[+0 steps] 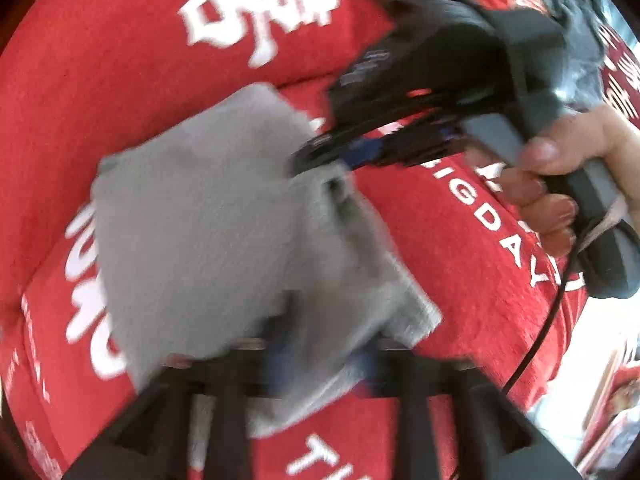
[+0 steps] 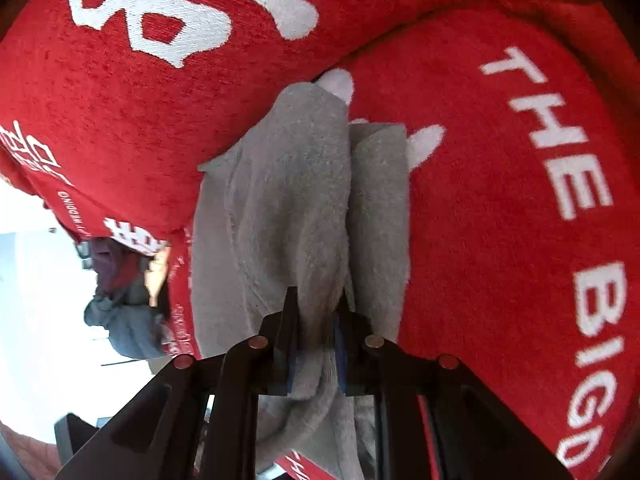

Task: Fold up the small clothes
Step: 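Fold the held edge over with the right tool and open the left tool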

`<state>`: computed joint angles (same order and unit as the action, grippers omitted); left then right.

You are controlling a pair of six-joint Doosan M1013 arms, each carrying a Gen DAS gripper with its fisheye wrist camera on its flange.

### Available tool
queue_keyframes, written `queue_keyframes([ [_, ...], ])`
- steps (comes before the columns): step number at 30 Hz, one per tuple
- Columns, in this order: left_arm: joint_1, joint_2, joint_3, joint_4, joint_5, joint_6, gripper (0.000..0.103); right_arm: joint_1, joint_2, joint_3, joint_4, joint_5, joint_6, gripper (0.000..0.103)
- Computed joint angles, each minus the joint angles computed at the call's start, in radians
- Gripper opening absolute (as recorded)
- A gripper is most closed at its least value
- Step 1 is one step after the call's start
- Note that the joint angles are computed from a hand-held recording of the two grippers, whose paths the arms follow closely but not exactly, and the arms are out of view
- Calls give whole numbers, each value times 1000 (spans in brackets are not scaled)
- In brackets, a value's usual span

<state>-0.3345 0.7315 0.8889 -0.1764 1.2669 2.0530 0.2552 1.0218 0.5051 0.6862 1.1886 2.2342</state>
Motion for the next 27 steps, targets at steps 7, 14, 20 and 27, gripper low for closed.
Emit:
queue_keyframes([
  [7,64,-20,-13,34,-9,-86,92,15,-164,242,-94,-120,143,55],
  [14,134,107,-197,0,167,-289,92,65,-245,357,-74,-217,187,55],
  [20,149,141,-204,-28,210,-320,92,90,-247,401,-67,-254,244,18],
  [27,140,79,-104,-16,162,-263,92,90,-226,316,-144,-135,200,14],
])
